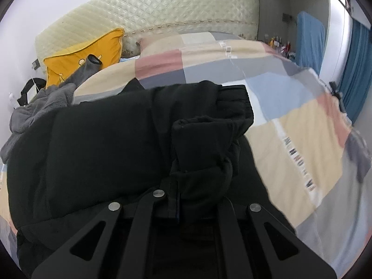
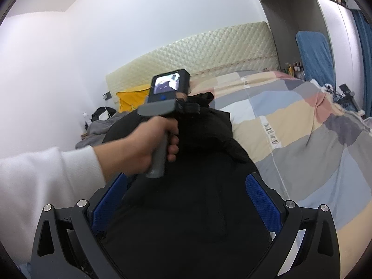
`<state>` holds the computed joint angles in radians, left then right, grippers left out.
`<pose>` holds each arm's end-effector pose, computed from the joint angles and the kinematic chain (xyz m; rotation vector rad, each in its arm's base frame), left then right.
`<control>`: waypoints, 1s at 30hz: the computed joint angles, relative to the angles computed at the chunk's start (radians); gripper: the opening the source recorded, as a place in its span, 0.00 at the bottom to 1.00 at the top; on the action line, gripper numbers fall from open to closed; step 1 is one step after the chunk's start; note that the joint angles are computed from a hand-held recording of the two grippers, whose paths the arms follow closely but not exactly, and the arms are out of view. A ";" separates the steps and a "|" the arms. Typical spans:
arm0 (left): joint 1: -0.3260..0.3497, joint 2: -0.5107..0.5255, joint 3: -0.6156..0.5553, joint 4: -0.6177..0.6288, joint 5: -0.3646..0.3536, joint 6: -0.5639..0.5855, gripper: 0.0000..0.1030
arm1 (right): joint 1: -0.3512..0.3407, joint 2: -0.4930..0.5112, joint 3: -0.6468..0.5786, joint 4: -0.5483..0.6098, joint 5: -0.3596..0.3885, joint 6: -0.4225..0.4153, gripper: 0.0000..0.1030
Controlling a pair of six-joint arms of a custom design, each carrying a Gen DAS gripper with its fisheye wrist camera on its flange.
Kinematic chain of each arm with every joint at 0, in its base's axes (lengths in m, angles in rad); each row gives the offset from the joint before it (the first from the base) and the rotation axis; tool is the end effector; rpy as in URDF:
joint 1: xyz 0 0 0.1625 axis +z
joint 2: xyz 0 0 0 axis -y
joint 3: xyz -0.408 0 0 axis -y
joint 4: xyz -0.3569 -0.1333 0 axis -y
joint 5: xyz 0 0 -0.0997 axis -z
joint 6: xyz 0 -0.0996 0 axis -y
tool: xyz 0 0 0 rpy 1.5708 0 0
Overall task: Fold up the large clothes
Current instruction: 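Fold the held sleeve across the jacket body and open the left tool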
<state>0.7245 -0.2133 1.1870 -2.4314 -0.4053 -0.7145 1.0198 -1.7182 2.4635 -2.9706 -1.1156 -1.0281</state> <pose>-0.3707 -0.6283 -0.0966 0.2150 2.0763 -0.8834 -0.0250 -0.3789 0.3138 0.8670 -2.6425 1.1187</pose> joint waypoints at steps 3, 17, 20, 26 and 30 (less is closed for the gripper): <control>0.011 0.025 -0.023 -0.016 0.002 0.015 0.05 | -0.016 -0.004 0.008 -0.022 0.023 0.018 1.00; -0.013 0.033 0.040 -0.145 0.046 0.076 0.15 | -0.018 0.037 0.023 -0.195 0.033 0.092 1.00; -0.021 0.005 0.094 -0.220 0.000 0.115 0.41 | -0.003 0.057 0.020 -0.224 0.005 0.103 1.00; -0.075 -0.060 0.219 -0.349 0.002 0.177 0.84 | -0.011 0.057 0.040 -0.265 0.045 0.088 1.00; -0.114 -0.176 0.353 -0.332 -0.003 0.109 0.84 | -0.007 0.063 0.049 -0.304 0.048 0.088 1.00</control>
<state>0.6109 -0.3889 1.5395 -2.7635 -0.4087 -0.6055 1.0130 -1.6552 2.5123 -3.2749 -1.0674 -0.9397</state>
